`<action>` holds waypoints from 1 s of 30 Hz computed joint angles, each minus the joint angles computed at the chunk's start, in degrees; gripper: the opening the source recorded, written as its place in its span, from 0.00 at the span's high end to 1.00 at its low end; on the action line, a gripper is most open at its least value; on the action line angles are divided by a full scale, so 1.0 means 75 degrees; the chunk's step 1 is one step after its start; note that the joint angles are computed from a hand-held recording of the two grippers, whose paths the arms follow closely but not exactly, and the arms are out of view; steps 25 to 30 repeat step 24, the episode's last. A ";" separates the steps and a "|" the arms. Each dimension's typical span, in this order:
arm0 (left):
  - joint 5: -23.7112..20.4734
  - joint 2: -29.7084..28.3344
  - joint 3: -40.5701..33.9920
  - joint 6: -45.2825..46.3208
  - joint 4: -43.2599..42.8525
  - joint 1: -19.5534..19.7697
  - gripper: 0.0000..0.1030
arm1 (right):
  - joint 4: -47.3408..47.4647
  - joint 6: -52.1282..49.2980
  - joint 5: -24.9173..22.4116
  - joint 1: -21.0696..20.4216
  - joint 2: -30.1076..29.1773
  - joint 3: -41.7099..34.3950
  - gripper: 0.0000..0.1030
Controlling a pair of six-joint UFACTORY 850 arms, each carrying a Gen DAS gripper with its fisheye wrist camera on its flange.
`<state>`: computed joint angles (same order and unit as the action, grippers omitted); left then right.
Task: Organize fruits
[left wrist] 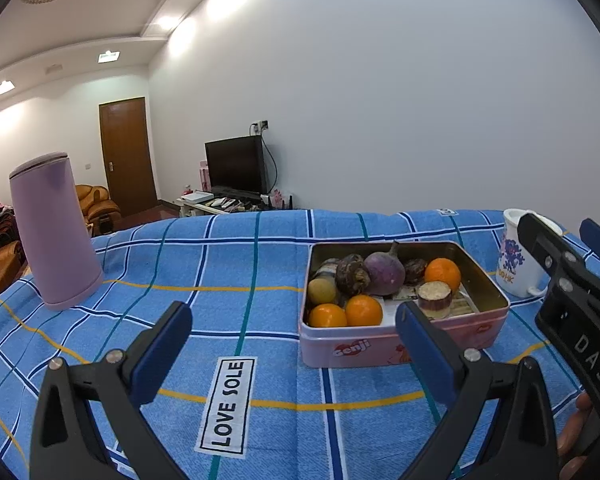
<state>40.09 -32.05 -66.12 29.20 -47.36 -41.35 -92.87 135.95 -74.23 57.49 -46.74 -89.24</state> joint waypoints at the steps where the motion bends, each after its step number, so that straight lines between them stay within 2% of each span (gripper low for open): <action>1: -0.0008 -0.0004 -0.0005 0.0007 -0.0011 0.0001 0.00 | 0.0002 -0.0006 0.0000 0.0002 -0.0001 -0.0002 0.21; 30: -0.0043 0.0034 0.0038 0.0062 0.0006 0.0041 0.00 | 0.0016 -0.0039 0.0028 -0.0002 0.0001 -0.0006 0.21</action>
